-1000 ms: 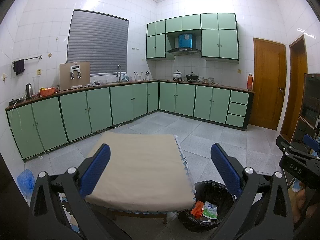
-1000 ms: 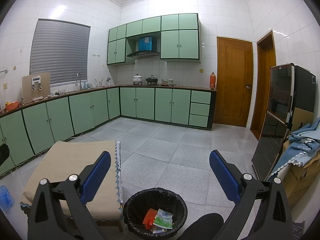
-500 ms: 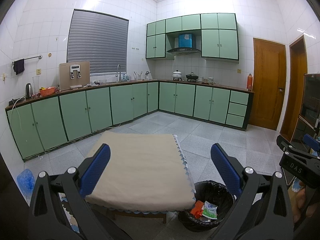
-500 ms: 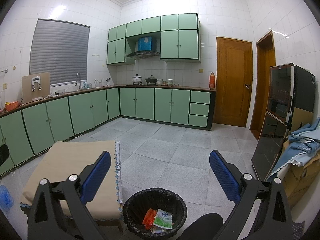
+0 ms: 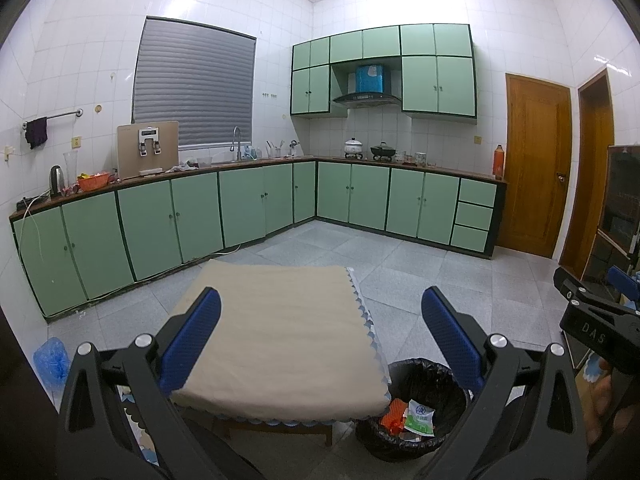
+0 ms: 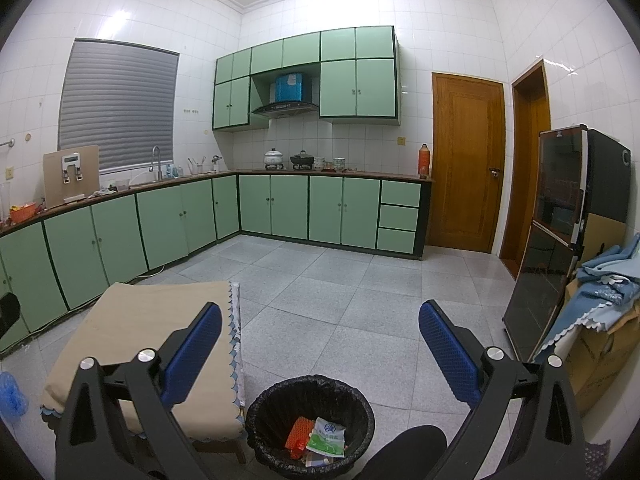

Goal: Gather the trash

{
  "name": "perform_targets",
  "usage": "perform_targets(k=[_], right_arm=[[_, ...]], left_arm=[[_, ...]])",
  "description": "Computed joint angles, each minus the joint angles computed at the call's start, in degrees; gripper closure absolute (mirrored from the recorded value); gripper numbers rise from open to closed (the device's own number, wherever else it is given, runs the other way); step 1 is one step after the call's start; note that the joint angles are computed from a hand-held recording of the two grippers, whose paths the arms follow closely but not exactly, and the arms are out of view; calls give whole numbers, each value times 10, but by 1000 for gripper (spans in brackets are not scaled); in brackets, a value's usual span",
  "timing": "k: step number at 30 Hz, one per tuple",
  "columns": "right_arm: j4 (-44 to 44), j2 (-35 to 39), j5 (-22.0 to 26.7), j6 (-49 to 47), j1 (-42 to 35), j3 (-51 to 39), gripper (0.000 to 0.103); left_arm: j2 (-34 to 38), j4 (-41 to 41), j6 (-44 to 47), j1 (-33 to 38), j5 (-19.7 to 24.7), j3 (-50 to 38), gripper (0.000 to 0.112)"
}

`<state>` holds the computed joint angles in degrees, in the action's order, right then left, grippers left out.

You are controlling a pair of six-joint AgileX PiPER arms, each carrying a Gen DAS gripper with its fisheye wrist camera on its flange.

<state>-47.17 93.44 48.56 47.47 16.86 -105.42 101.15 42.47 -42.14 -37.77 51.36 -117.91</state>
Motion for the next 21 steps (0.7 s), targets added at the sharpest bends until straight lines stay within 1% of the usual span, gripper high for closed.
perform_targets(k=[21], right_arm=[[12, 0, -4, -10, -9, -6, 6]], left_arm=[[9, -24, 26, 3, 11, -19, 15]])
